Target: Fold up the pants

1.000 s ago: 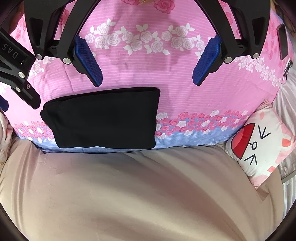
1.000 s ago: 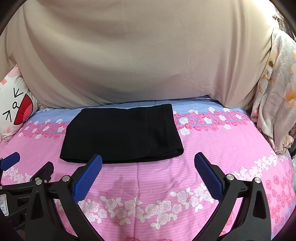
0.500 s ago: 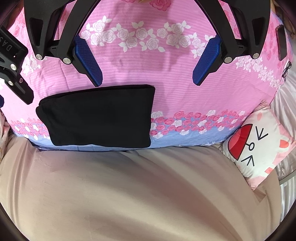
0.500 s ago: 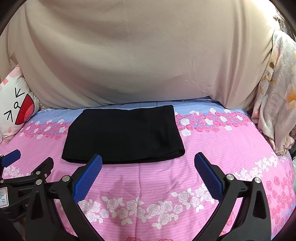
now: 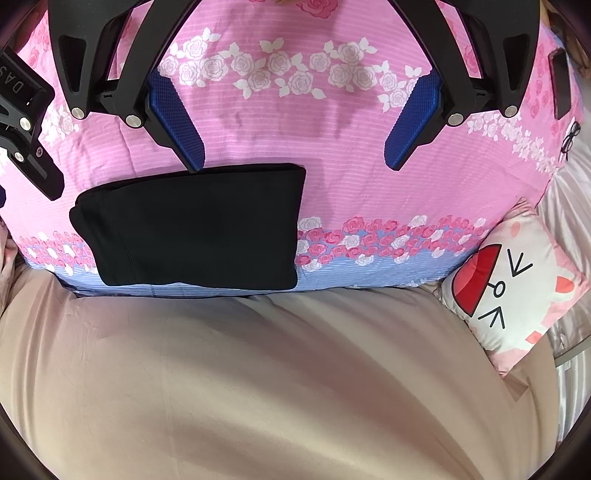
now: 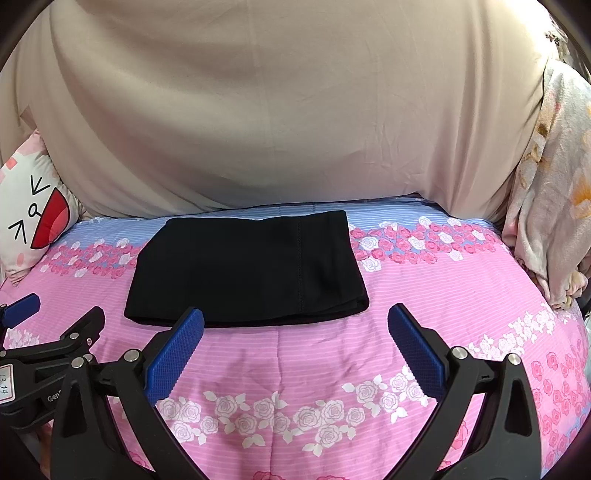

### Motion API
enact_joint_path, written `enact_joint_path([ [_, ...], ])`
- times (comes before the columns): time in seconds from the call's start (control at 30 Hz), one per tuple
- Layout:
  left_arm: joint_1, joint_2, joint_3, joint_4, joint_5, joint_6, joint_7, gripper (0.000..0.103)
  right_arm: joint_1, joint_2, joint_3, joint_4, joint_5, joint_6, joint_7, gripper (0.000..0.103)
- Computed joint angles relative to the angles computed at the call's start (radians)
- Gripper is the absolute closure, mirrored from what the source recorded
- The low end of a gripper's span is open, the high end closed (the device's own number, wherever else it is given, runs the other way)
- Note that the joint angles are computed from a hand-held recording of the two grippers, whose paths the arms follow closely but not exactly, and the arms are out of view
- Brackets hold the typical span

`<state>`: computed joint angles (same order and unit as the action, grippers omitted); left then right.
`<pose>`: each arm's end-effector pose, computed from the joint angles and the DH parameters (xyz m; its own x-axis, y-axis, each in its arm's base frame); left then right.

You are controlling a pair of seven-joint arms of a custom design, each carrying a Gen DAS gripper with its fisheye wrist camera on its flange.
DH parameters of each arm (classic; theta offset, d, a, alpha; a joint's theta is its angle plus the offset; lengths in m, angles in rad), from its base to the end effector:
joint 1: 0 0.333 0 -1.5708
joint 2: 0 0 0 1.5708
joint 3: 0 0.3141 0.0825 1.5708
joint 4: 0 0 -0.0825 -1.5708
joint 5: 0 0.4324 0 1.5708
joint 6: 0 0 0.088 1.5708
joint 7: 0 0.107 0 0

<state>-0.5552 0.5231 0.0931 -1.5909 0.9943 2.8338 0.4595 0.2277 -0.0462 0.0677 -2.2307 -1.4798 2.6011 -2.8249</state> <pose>0.6607 -0.3897 0.3679 -0.1859 -0.9770 -0.1040 -0.5973 0.1964 -0.7776 0.5508 0.1890 0.3915 -0.3661 -0.9301 -0.0300 -0.4845 0.2181 -0.8472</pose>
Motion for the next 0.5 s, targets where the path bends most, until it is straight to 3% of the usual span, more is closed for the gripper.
enact_joint_path([
  [0.5, -0.005, 0.006, 0.005, 0.012, -0.013, 0.001, 0.006, 0.007, -0.002, -0.001, -0.001, 0.001, -0.005, 0.004, 0.006, 0.005],
])
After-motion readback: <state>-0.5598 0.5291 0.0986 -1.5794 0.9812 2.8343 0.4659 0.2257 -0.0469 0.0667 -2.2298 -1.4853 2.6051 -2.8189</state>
